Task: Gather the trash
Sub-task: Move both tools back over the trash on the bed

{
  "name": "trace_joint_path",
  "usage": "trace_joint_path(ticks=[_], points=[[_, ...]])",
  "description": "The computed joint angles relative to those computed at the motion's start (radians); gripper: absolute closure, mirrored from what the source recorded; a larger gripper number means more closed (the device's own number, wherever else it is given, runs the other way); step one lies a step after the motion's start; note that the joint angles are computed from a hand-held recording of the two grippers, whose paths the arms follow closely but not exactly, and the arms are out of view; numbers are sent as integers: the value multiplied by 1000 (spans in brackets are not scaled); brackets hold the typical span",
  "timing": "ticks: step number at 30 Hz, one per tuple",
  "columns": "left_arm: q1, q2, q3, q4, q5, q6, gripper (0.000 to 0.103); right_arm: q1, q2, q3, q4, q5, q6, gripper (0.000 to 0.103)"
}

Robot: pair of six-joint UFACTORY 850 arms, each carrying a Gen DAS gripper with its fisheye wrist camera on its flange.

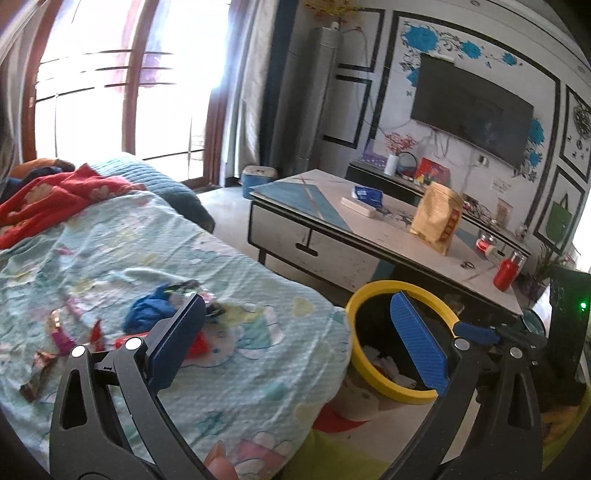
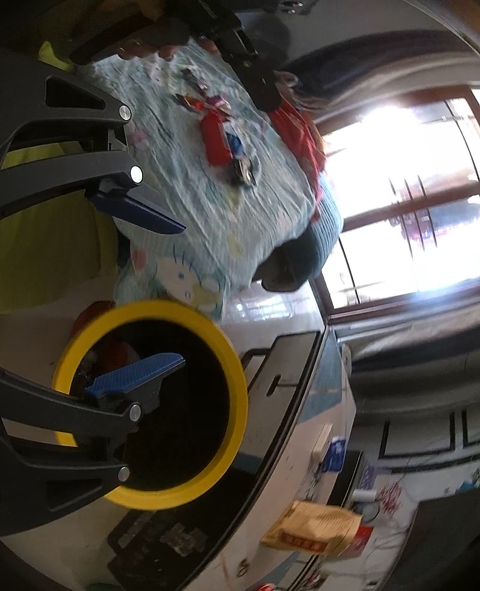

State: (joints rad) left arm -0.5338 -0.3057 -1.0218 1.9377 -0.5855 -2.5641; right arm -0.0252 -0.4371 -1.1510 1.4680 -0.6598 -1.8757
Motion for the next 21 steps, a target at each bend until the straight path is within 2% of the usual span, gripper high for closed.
trace_joint_path(ticks=[21], points=[[52,183,213,-70,-117,-73,11,167,54,26,-17,-27,-98,37]])
